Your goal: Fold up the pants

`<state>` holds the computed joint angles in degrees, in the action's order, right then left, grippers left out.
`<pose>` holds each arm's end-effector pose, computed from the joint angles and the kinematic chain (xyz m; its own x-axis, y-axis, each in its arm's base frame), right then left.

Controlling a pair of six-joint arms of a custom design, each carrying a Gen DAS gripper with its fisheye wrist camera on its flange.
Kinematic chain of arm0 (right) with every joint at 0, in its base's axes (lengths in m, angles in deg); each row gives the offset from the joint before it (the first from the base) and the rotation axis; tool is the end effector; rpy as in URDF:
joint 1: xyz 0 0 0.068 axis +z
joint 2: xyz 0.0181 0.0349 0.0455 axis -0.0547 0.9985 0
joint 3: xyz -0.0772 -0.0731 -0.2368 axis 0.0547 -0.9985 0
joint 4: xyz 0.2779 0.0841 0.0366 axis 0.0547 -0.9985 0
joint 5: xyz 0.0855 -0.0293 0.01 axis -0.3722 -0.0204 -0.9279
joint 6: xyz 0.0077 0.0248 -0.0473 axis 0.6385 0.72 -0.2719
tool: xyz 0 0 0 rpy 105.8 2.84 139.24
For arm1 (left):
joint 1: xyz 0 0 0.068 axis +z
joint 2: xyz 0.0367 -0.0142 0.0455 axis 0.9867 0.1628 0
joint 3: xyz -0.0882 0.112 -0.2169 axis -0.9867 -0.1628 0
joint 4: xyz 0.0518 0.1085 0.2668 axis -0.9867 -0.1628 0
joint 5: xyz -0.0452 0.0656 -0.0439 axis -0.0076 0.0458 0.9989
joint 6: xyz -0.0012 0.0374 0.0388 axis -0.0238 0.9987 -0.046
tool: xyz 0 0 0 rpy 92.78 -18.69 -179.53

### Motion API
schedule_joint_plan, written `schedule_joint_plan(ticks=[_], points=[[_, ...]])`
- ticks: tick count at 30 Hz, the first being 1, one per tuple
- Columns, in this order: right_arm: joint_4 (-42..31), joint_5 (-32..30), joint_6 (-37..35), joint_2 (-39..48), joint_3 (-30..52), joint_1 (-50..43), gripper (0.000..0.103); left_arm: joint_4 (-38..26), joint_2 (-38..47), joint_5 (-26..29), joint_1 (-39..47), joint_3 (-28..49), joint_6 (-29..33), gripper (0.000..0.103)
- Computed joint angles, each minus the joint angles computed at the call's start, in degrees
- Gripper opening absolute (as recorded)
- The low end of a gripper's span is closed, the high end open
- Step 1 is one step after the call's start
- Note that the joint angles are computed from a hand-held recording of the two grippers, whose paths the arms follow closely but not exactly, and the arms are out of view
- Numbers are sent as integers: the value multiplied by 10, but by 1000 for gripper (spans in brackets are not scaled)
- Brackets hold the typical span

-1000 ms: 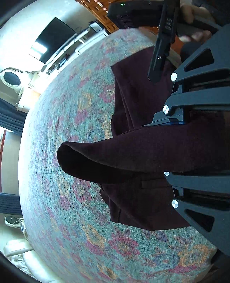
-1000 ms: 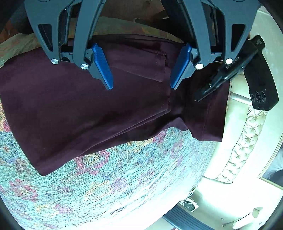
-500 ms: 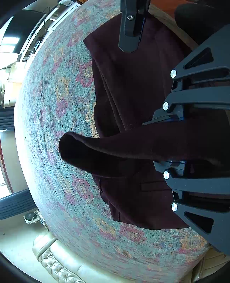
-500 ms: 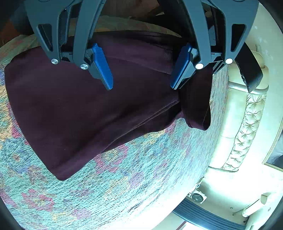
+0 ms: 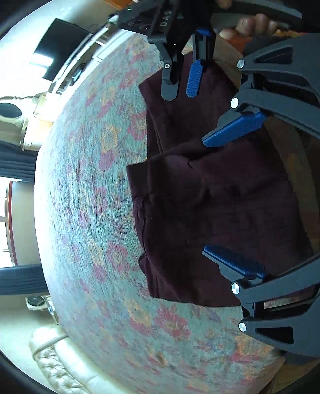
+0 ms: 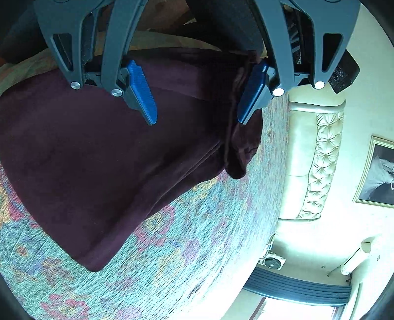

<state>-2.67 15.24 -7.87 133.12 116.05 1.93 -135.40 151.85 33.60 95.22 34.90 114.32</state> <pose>0.2593 0.0396 0.2166 -0.6749 0.7362 -0.0508 0.4055 0.4274 0.8080 0.3398 0.0725 0.2311 -0.7157 0.4540 -0.5307 0.5640 0.8239 -0.0559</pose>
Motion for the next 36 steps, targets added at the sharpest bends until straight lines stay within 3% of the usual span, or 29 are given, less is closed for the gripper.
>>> schedule_joint_plan(ticks=[6, 16, 18, 21, 24, 31, 36], points=[[54, -8, 35, 60, 39, 61, 68, -65, 110, 35, 109, 136, 2, 84], [119, 7, 44, 187, 110, 125, 68, -60, 200, 8, 160, 208, -13, 84], [103, 8, 24, 195, 126, 131, 57, -61, 199, 6, 160, 204, -3, 84], [52, 9, -6, 225, 168, 141, 26, -61, 197, 3, 157, 196, 5, 84], [47, 10, 1, 222, 173, 144, 22, -53, 191, 3, 158, 186, 10, 84], [134, -28, 59, 135, 120, 112, 18, -46, 204, 2, 161, 201, -6, 84], [115, -46, 47, 87, 134, 82, 17, -50, 209, 3, 163, 208, -10, 84]])
